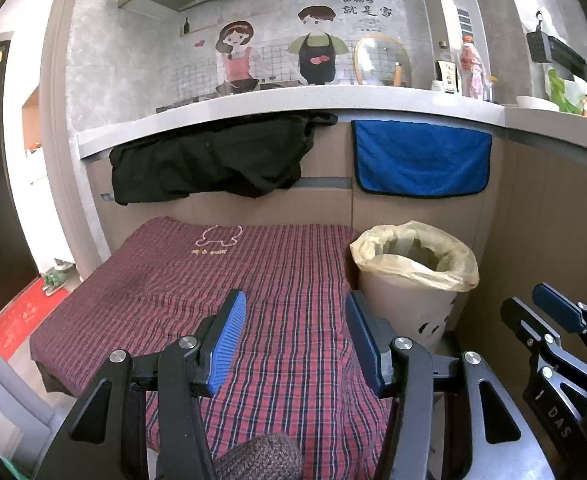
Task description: Collect trash
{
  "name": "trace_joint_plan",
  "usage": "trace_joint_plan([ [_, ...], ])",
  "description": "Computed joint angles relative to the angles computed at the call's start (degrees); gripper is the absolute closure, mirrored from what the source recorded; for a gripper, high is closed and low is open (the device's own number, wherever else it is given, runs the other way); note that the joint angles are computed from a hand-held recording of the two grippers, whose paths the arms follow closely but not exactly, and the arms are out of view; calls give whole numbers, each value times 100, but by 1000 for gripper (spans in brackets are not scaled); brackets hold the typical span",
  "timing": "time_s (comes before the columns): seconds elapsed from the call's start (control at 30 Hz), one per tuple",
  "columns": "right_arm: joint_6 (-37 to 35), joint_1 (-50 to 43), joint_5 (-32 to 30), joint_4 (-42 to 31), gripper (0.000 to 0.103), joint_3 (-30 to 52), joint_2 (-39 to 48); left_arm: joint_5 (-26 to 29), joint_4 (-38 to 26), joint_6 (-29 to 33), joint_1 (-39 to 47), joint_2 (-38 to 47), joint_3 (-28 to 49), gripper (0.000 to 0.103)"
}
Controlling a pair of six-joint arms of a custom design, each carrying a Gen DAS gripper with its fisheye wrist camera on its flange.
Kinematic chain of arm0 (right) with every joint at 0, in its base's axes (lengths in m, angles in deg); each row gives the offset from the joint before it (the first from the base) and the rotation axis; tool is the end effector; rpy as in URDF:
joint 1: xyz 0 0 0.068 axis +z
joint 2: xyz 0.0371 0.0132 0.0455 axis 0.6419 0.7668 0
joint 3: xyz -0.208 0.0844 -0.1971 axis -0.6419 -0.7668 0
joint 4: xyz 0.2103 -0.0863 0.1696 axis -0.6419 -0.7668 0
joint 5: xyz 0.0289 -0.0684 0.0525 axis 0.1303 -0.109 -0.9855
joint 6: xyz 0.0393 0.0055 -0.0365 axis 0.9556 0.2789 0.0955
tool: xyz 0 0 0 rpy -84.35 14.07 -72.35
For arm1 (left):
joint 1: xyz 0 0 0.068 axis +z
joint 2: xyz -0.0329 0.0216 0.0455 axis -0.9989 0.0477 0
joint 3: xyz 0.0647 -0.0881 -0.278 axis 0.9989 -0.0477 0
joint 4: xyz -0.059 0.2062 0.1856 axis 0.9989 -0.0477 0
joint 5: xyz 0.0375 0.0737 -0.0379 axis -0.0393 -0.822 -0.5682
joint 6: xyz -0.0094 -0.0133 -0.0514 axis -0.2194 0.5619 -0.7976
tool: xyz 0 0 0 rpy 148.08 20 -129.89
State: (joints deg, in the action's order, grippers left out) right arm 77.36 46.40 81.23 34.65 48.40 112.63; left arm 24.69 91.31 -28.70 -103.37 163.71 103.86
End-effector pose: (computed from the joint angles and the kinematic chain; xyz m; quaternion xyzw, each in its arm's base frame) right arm 0.2671 0.0149 0.2292 0.1483 0.7943 -0.0998 0.5806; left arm 0.3688 -0.1133 0.2775 0.2168 0.8077 -0.1185 0.5353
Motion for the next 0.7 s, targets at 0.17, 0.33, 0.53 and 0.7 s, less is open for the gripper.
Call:
trace_joint_plan([
  [0.17,-12,-12,5,9,63,1,4,-16,-19,-14,-27,-28,-9,50],
  [0.33,-21,7,40,5,63,-2,-1,-48,-46,-24,-52,-37,-10,50],
  [0.53,-22,-16,7,-3,63,-8,-13,-67,-95,-40,-85,-56,-2,50],
  [0.7,-17,-8,14,5,63,-7,-5,-18,-95,-27,-61,-24,-4,50],
])
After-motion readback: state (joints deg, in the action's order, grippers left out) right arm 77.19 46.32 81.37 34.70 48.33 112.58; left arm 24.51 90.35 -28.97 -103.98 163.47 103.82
